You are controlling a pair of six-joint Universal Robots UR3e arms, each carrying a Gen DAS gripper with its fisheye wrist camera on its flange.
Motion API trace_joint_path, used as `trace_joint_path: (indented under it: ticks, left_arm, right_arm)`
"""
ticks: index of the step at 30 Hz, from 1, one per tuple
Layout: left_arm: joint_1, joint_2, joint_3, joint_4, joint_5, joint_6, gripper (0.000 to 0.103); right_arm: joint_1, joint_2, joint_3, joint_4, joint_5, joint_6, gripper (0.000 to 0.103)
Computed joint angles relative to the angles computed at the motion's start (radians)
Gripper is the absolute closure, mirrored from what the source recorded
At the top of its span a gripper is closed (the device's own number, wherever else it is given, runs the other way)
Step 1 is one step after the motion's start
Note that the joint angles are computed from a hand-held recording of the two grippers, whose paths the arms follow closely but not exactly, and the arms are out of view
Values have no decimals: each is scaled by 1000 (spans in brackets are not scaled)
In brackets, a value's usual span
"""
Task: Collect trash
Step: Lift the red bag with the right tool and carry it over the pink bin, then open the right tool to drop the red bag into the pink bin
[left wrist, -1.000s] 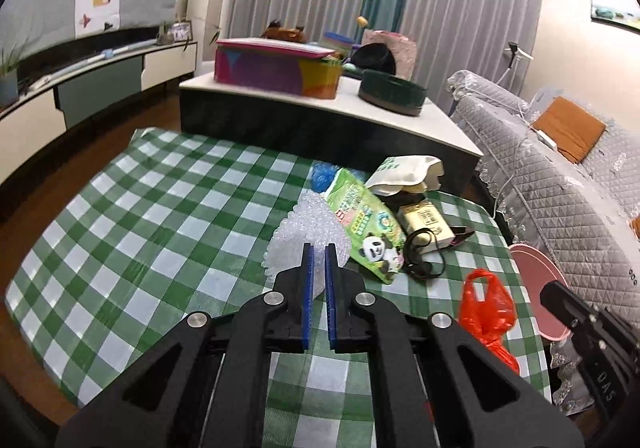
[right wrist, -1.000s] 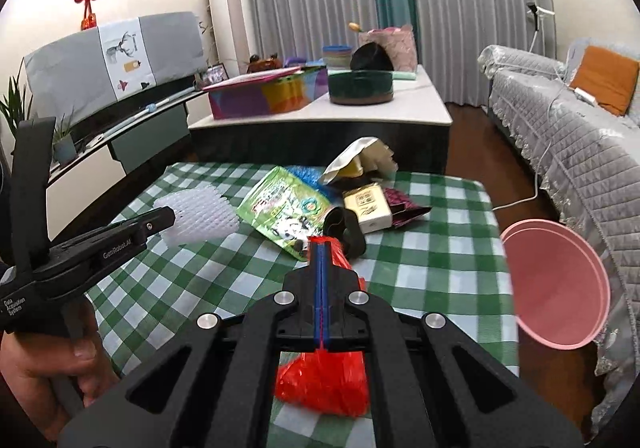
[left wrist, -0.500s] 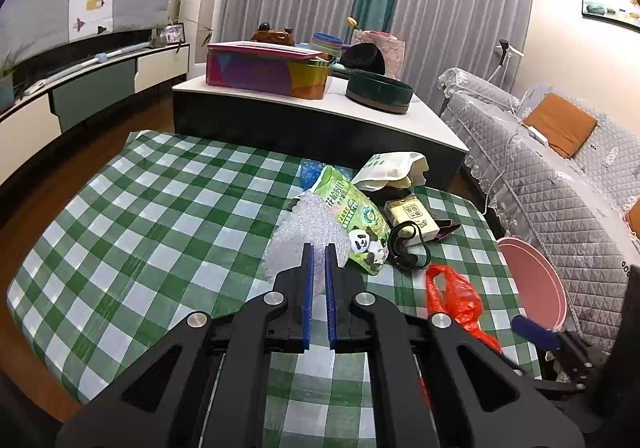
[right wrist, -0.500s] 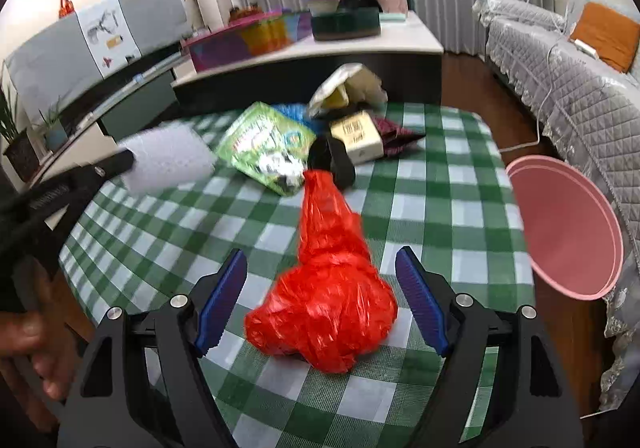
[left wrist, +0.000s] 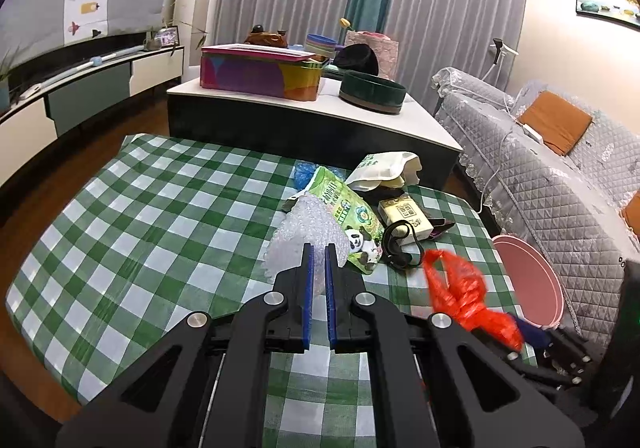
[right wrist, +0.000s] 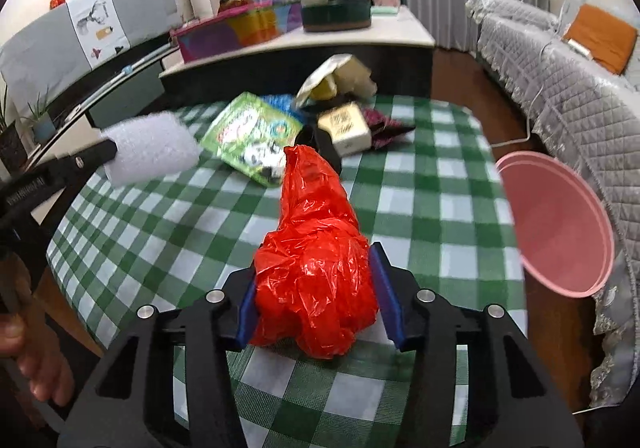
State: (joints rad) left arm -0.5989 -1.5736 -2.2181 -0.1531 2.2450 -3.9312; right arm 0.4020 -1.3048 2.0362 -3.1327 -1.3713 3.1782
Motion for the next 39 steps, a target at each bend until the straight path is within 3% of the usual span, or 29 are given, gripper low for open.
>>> trace_joint_path:
  ticks: [11,21,30,39]
  left_arm:
    - [-45,-40,65,-25,29,16,98]
    - [-106,-112,206,-73,41,68,98]
    - [-136,-288,468,-117,2,157,98]
    - [-133,-606,901,-160,-106,290,98]
  right_arm:
    - [-89,-192,1,87,5,-4,54]
    - [-343,-300,-89,216,122,-109,54]
    - [-558,-226,-163,193,200,-164,54]
    - [-700,-80,-190,131,231,-156,54]
